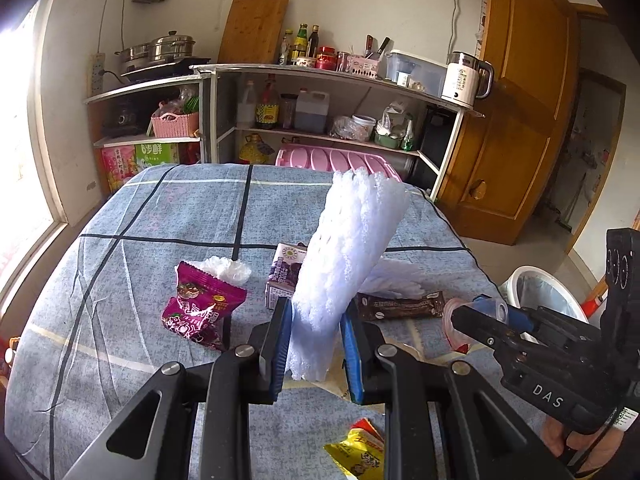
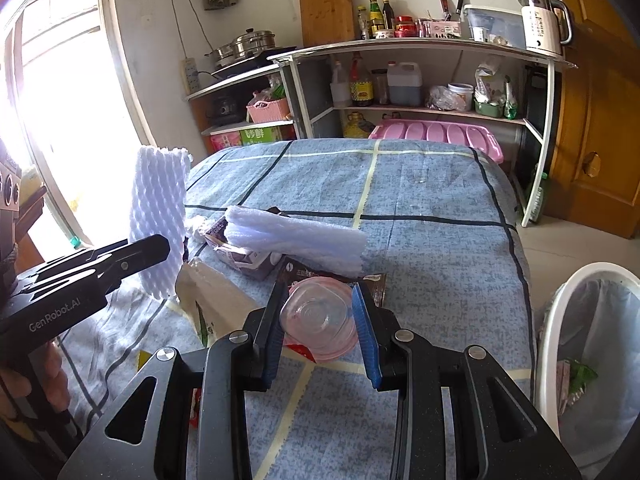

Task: Collect trash
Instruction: 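Carry the foam netting and container toward the white bin with both tools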

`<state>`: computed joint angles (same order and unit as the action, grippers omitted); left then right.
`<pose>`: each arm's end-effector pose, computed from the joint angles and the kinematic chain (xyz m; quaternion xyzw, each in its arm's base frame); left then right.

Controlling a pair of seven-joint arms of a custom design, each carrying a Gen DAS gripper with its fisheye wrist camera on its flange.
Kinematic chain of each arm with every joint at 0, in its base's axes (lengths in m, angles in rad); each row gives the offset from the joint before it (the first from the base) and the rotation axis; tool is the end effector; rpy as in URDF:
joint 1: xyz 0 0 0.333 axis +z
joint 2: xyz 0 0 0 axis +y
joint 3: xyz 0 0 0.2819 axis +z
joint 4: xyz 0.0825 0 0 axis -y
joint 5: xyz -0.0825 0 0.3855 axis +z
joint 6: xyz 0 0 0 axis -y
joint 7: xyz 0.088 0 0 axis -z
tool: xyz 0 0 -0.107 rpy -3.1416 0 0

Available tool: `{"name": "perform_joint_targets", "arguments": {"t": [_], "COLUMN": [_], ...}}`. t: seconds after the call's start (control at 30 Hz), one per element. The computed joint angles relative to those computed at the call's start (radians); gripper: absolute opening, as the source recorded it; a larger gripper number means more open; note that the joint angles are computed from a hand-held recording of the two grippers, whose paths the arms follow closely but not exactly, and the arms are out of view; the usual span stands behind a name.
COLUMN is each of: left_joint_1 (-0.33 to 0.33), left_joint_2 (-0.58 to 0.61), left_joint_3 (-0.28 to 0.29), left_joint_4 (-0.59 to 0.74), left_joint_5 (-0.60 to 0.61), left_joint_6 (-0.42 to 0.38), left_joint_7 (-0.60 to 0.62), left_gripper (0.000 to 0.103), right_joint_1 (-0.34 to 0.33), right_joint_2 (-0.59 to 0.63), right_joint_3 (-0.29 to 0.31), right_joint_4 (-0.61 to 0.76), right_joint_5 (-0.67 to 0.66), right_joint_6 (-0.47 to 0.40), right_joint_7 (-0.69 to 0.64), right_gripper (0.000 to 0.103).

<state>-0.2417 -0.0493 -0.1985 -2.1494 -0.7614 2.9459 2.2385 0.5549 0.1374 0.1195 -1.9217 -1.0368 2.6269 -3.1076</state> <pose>0.5365 -0.2041 0.4744 -0.4875 0.7561 -0.4031 0.1677 0.4773 0.4048 0.4406 -0.5890 0.6863 -0.2414 0.3519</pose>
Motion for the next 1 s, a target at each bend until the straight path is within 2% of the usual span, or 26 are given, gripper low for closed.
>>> {"name": "perform_joint_targets", "arguments": {"t": [0.33,0.67,1.0], "left_joint_1": [-0.001,-0.069,-0.136], "left_joint_2": [-0.042,-0.083,-0.070], "left_joint_3": [0.006,0.025,-0.019], "left_joint_4": [-0.041,-0.047,-0.021], "left_joint_5": [0.091,-0.050,-0.109], "left_joint_6": [0.047,-0.009,-0.059], "left_joint_7": [-0.102,0.013,0.079], "left_gripper": [0.025,0.025,0.025], "right_joint_1": [-0.015,-0.037,-0.092], "right_joint_2": [-0.082,-0.165,-0.353], "right_joint_3": [0.026,0.061,0.118], "right_joint_4": [-0.076,-0.156,-0.327], "right_joint_5": [-0.053,-0.068,-0.041], "right_joint_6": [-0.026,-0.052,-0.122], "right_joint_7": [0.085,0.127,0.170], "right_gripper": [0.034,0.034,0.034]}}
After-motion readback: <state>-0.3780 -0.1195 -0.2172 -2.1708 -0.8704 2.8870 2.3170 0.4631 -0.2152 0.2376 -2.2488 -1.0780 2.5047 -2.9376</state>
